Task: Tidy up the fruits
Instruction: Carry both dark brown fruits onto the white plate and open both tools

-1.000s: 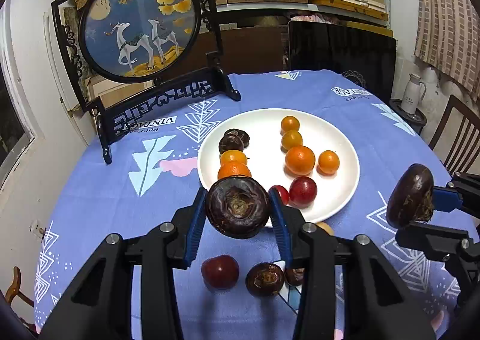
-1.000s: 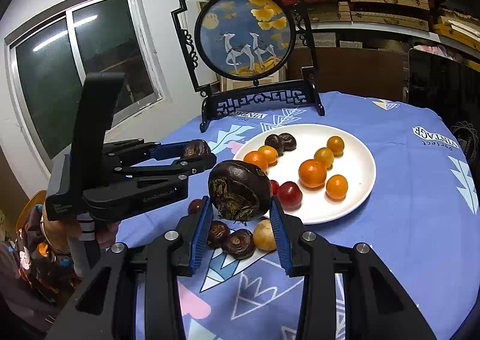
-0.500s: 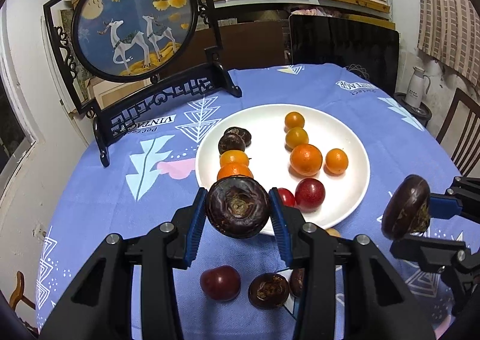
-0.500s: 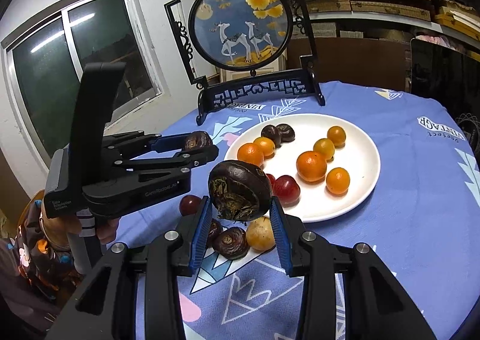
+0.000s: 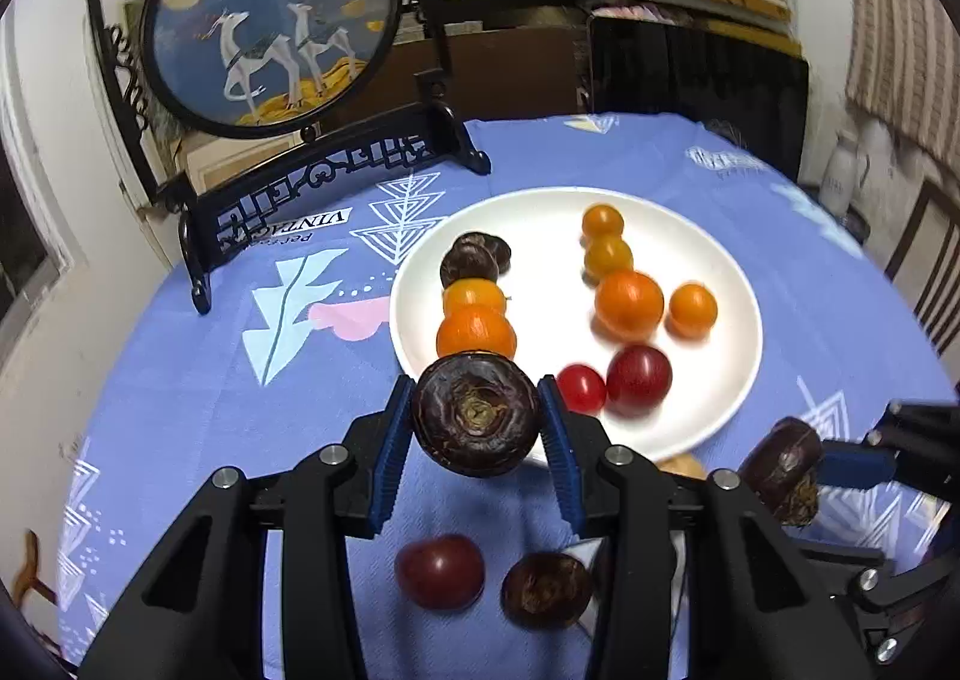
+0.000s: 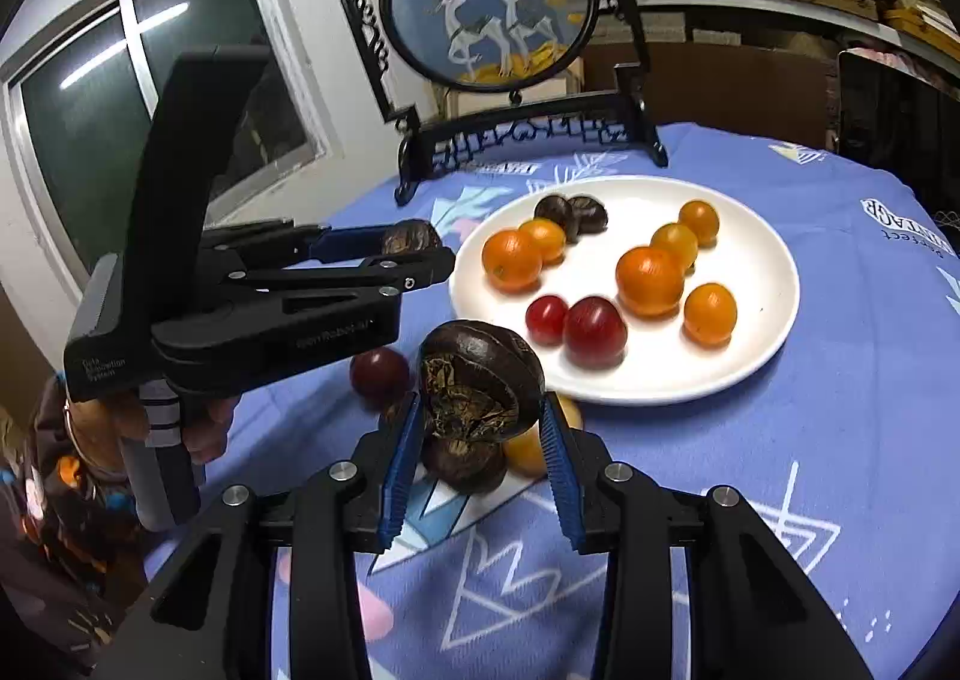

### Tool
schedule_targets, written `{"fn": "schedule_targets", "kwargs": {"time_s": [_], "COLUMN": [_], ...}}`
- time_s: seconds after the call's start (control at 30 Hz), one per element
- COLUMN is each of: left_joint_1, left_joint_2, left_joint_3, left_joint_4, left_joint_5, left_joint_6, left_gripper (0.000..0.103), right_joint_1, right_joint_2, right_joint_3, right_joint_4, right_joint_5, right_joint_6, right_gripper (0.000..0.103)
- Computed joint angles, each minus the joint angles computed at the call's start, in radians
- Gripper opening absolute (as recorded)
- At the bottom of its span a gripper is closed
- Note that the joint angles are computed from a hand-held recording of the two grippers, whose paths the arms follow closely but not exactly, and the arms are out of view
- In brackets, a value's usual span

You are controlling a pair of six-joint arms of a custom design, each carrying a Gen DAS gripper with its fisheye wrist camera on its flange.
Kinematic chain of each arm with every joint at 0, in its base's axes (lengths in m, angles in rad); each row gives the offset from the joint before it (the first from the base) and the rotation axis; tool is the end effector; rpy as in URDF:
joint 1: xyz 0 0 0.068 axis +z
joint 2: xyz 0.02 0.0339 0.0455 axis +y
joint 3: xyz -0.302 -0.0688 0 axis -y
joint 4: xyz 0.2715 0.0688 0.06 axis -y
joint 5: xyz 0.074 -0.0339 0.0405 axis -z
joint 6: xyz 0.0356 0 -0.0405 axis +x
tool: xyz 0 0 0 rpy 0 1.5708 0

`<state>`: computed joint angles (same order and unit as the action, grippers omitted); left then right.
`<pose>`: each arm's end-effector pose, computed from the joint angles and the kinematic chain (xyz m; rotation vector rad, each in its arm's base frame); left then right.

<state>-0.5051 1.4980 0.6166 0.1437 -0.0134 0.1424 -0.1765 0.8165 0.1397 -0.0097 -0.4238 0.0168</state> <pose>0.2611 -0.1438 0.1697 0.7298 2.1963 -0.1694 0.1451 -0.0110 0.1428 -0.0107 2.2139 0.3891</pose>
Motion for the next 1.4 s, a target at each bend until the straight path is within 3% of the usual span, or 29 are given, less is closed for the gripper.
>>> {"fn": "schedule_targets", "kwargs": {"time_s": [0.17,0.3,0.53,0.77,0.9,1.1,1.23,1.4], "left_joint_1": [0.001,0.021,-0.012,-0.009,-0.024,-0.053,-0.058,-0.079], "left_joint_2": [0.024,0.089,0.086,0.068,0.045,0.111,0.237,0.368], "left_joint_3": [0.003,0.012,-0.020,0.022,0.070,0.231,0.385,0.484], "left_joint_4": [0.038,0.061,0.109,0.038,0.017,-0.060,-0.151,-0.186], "left_joint_5": [0.011,0.076,0.041,0.042,-0.007,-0.071,-0.085,-0.130], "left_joint_6": [-0.013,-0.082,-0.045,-0.040,-0.016,0.013,0.013,0.003], "left_gripper": [0.040,0.040,0.040,0.040,0.040,0.040,0.040,0.040], "right_joint_1": [-0.046,-0.068,-0.029,-0.059,-0.087,-0.132,-0.158,-0.156], "right_joint_2": [0.040,0.066,0.095,0.026,0.008,0.165,0.331,0.538], "right_joint_3": [-0.016,-0.023,-0.032,0.025,0.111,0.250,0.324,0.398], "right_joint_4": [0.069,0.107,0.141,0.019,-0.034,0.037,0.110,0.180], "right_joint_5": [-0.028,-0.028,-0.009,-0.021,-0.019,0.011,0.031,0.056], "right_joint_6": [0.003,0.000,-0.002,-0.027,-0.057,-0.070,-0.058,-0.044], "right_gripper": [0.040,0.040,0.040,0.040,0.040,0.040,0.040,0.040]}}
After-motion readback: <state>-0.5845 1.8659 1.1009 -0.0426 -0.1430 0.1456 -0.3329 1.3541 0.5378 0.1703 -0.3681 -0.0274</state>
